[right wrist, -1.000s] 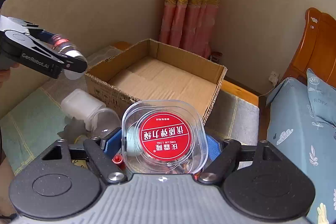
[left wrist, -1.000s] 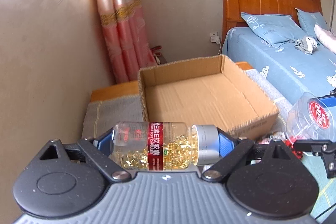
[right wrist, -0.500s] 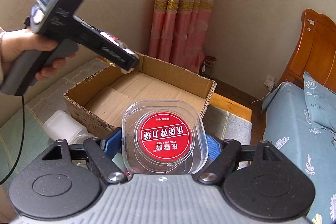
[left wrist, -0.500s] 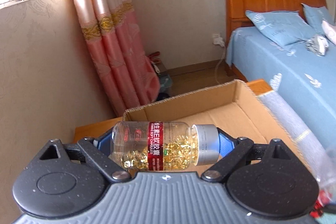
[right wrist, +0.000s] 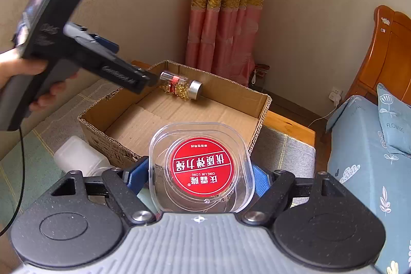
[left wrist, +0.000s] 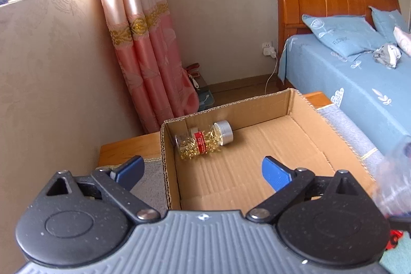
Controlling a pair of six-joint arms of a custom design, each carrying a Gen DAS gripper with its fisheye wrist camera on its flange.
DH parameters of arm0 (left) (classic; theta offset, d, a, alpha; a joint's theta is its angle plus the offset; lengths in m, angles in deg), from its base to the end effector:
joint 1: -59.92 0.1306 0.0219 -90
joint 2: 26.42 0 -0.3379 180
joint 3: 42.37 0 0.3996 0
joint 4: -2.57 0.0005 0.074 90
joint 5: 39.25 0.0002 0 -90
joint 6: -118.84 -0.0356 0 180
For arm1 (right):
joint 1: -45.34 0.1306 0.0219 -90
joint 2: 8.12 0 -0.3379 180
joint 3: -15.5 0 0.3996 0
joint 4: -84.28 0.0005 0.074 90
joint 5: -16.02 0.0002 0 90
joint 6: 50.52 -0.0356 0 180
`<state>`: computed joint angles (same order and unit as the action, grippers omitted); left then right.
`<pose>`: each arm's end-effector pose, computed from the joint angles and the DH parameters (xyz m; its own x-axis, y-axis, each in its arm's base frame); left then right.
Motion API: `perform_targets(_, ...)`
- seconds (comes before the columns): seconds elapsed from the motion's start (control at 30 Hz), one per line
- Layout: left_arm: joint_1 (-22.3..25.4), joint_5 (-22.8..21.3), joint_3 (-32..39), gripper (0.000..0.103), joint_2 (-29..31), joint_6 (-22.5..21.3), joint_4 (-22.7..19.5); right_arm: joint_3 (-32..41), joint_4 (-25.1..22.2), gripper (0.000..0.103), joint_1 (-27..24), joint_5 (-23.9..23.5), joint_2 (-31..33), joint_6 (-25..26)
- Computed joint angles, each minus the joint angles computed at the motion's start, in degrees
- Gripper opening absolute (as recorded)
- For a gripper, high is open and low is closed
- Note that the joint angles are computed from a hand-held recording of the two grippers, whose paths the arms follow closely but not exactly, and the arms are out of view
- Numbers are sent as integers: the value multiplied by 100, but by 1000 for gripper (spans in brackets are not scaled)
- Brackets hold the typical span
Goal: Organize rigid objects
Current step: 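Release the capsule bottle and the red-lid container into the cardboard box with both grippers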
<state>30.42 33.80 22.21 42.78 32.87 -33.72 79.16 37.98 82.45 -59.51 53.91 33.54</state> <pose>0.3371 -0.1794 0.3434 -0.5882 0.2555 -0.7673 0.2385 0.9614 0.1373 0.2767 0.1976 0.3640 -0.6034 -0.3309 -0.7255 -0.3821 0.9186 -0.1011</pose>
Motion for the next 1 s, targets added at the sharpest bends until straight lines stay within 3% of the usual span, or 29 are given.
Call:
perform_targets(0.13, -103, 54, -414, 101, -669, 233, -136, 103, -77, 84, 16, -53, 57, -29)
perform_targets(0.3, -305, -339, -832, 101, -1374, 442, -592, 325, -107, 84, -63, -111, 284, 5)
perform_targets(0.6, -255, -817, -1559, 101, -2363, 1520, -1217, 1125, -105, 84, -398, -444, 1365, 112)
perform_targets(0.83, -55, -766, -1812, 101, -2690, 1685, -1280, 1702, 152, 85, -588, -216, 2197, 139)
perform_targets(0.9, -17, -721, -1830, 101, -2698, 1693, -1279, 1756, 191, 95, -646, -158, 2296, 17)
perform_targets(1.0, -22, -692, -1884, 101, -2753, 1709, -1301, 1653, 269, 98, -703, -159, 2217, -73)
